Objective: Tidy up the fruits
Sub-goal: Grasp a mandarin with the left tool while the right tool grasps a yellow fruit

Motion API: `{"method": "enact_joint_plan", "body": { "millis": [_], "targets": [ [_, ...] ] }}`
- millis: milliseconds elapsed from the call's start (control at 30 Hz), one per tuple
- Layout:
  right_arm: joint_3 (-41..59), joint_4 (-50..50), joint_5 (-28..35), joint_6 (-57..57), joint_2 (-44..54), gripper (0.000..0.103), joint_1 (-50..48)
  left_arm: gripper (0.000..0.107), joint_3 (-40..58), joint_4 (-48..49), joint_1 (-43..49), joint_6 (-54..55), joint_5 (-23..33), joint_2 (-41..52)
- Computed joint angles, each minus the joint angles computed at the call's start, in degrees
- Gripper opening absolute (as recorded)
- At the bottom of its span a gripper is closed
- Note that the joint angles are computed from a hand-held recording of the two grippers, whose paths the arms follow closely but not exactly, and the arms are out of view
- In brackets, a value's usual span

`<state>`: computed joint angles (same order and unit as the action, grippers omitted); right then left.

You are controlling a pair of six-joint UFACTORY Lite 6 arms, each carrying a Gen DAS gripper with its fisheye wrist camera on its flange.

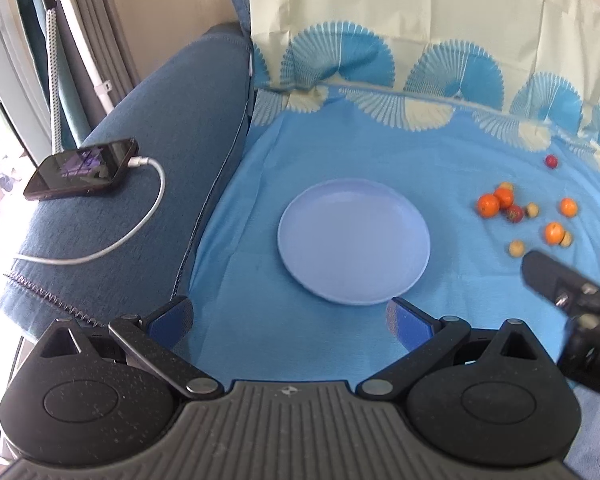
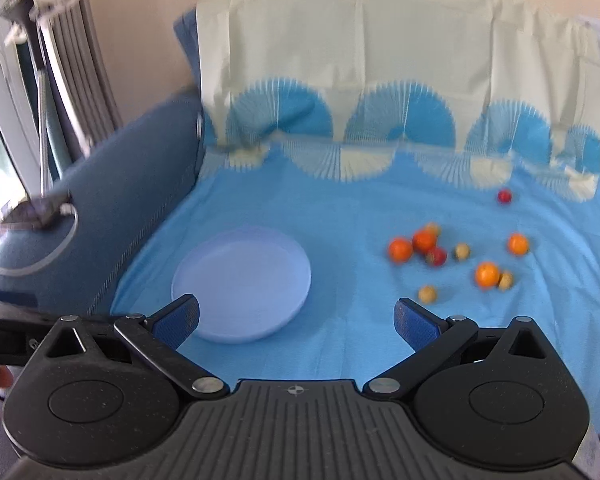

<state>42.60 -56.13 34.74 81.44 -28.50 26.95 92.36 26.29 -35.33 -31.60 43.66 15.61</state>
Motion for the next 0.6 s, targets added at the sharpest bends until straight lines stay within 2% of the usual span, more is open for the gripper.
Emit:
{"method": "enact_joint_plan", "body": {
  "millis": [133, 300, 400, 533, 600],
  "targets": [
    [-2.9, -14.1, 4.4, 11.5, -3.2, 0.103, 2.8, 0.103, 1.9, 1.4, -1.1, -1.7, -0.7, 1.8],
    [-7.6, -23.6, 2.9, 17.2, -8.9, 0.103, -1.0, 0.103, 7.4, -1.7, -2.6, 0.5, -0.2, 5.5],
    [-10.7, -31.1, 4.9, 19.7, -11.2, 0.103, -3.4, 0.103, 12.3, -5.6, -3.1, 3.0, 1.1, 8.9],
    [-13.7, -36.0, 11.4, 21.4, -12.3, 0.103, -7.5, 0.103, 25.1, -13.4, -3.9, 6.8, 6.3, 17.7],
    [-13.0, -33.2, 10.5, 21.1, -10.3, 0.103, -14.0, 0.103, 33.6, -15.8, -4.7, 8.3, 10.2, 23.6]
  ]
}}
